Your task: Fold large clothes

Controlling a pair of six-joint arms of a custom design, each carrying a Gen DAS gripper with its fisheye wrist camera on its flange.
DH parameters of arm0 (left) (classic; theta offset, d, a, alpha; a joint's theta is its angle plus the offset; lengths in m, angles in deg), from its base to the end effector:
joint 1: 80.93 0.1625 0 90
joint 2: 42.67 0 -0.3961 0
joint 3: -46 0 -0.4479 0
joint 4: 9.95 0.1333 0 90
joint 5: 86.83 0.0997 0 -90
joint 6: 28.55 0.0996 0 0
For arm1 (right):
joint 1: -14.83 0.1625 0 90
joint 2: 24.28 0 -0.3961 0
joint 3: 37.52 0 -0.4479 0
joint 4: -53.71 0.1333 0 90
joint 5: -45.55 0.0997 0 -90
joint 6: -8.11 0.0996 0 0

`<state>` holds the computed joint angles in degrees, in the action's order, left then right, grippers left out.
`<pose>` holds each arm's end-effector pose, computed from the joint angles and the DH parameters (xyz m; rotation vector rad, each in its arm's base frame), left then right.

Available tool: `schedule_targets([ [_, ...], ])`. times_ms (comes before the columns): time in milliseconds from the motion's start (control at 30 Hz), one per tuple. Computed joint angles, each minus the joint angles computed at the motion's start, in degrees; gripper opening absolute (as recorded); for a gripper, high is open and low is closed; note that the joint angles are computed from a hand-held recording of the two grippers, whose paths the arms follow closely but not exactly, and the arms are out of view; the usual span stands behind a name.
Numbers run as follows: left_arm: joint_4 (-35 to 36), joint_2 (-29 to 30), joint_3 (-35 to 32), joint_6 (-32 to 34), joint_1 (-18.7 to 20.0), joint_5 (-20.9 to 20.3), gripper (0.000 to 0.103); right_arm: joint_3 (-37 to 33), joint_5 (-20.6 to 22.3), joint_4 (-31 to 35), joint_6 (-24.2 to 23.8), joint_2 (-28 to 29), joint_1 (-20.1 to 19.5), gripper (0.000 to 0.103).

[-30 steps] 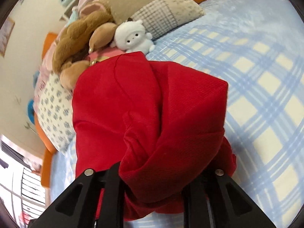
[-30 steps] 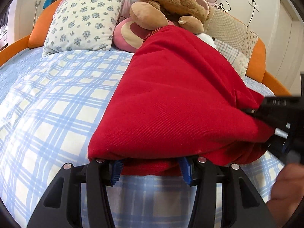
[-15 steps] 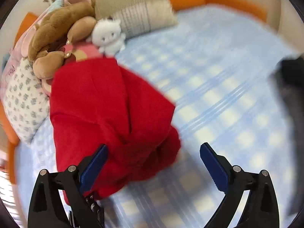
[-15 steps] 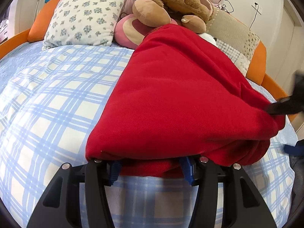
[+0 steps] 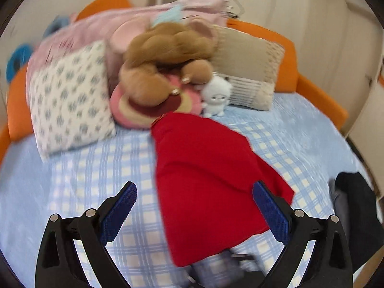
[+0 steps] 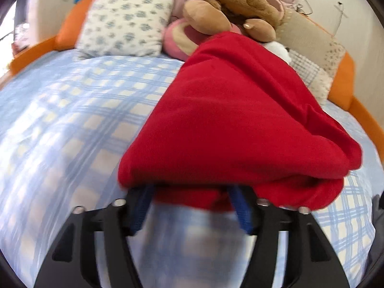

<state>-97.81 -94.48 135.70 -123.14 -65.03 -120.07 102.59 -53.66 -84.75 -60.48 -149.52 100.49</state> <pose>-0.5558 -0.3835 0.0928 0.0339 2.1888 -1.0776 0.0912 -0.3497 0.3443 1.3399 -2.2538 0.5108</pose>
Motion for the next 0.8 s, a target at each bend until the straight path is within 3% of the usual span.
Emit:
schedule_targets([
  [33,-2.9,-1.5,2.9,0.3,0.2,-0.3,0.098,-0.9,2.7,2.6,-1.1,-2.6,-2.1,0.090],
  [133,-13.0,-3.4,9.7,2.9,1.7,-1.7,0.098,-5.0,5.2,8.5,-1.8,-5.0,-5.3,0.091],
  [267,-28.4,-1.7,14.9,9.0,4.1,-3.7,0.098,-11.0,6.8,10.9,0.3,-3.4,-7.4,0.091],
  [367,-36.7,1.7,16.2,13.5,4.2,-1.9,0.098,-15.3,7.8,10.0,2.8,-0.5,-7.4,0.091],
  [433,-36.2,4.6,15.3,13.6,3.8,-0.4,0.097,-18.3,7.0,8.9,4.5,2.2,-6.1,0.091],
  [500,-38.1,7.2,14.7,15.2,4.5,-2.4,0.093,-20.8,7.0,8.9,6.3,4.1,-5.0,0.091],
  [667,-35.8,10.3,14.0,13.3,4.1,-0.2,0.093,-30.0,14.4,20.1,13.4,8.9,-3.6,0.090],
  [733,-34.4,10.5,13.3,13.3,4.3,-0.5,0.093,-34.7,17.3,27.2,18.1,12.6,-2.9,0.078],
  [767,-33.8,10.6,13.0,13.4,4.3,-0.6,0.093,-37.0,17.1,29.3,20.9,15.3,-2.1,0.060],
  [800,-33.5,10.7,12.9,13.6,4.3,-0.6,0.093,-38.0,15.5,29.1,23.3,17.4,-1.3,0.049],
])
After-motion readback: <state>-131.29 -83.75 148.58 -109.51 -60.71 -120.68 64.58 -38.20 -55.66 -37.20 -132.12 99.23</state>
